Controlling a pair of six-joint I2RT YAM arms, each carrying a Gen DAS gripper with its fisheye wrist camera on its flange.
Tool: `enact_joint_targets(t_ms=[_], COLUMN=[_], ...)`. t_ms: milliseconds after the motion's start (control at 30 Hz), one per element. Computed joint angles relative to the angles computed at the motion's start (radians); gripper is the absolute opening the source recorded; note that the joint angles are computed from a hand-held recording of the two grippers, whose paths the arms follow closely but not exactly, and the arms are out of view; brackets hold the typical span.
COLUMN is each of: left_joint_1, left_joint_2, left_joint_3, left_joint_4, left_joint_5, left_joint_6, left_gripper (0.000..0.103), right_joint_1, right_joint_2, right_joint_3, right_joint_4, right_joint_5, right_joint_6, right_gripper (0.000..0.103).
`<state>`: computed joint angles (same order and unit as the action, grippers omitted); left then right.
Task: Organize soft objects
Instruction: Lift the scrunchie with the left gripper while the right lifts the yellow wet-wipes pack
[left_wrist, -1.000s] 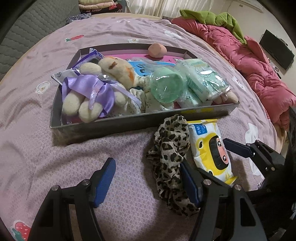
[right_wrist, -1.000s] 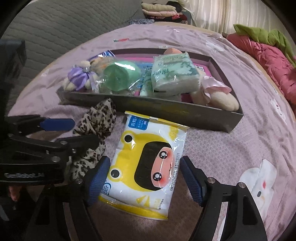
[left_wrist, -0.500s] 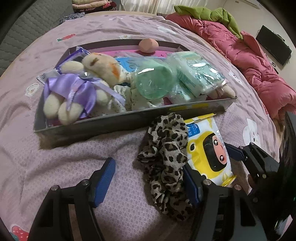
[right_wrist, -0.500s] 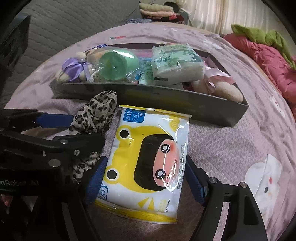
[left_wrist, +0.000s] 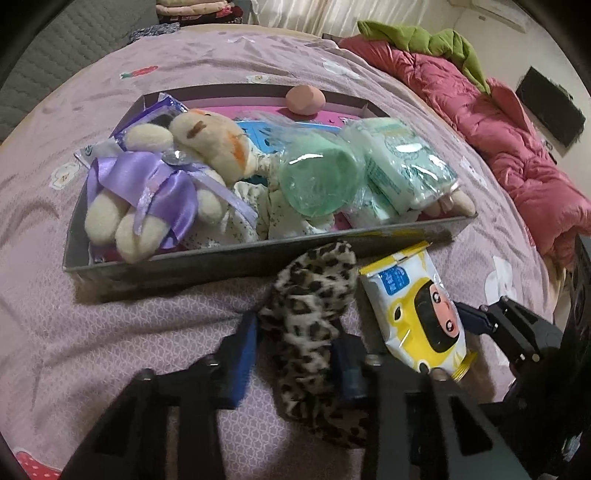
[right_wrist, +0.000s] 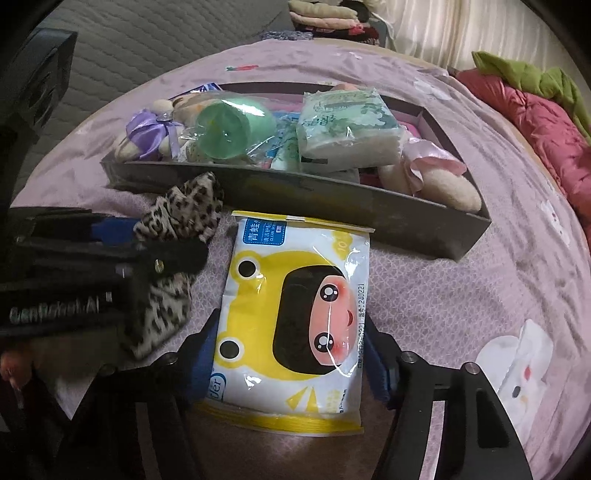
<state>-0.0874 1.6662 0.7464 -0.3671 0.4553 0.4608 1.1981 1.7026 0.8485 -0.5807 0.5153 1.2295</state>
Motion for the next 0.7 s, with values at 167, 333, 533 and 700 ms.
enact_joint_targets(t_ms=[167,333,533,700], left_joint_1=[-0.009,-0.004,0.022,0.029], left_joint_2=[-0.006,-0.006,-0.009,-0.035], left_joint_3=[-0.007,0.003,0.02,0.017], left_joint_4=[-0.003,-0.028,-0.075,-0.099], left_joint_5=[0.013,0.035,0.079,0.108], left_joint_6=[-0.003,-0.01,0.007,0.017], left_gripper=[0.022,0.02,0.02,0.02], right_joint_1=[-0.004,0.001,0.013,0.041], right_joint_2=[-0.013,-0.019,-0.064,-0.136], right_joint_3=[-0.016,-0.013,-0.037,-0.063], right_joint_4=[0.021,0.014,0.018,0.004], right_joint_5=[-0.004,0.01,0.029,0.065], right_joint_6=[-0.018,-0.032,-0.023,0.016], right_gripper=[0.068,0.065,0.059,0.059])
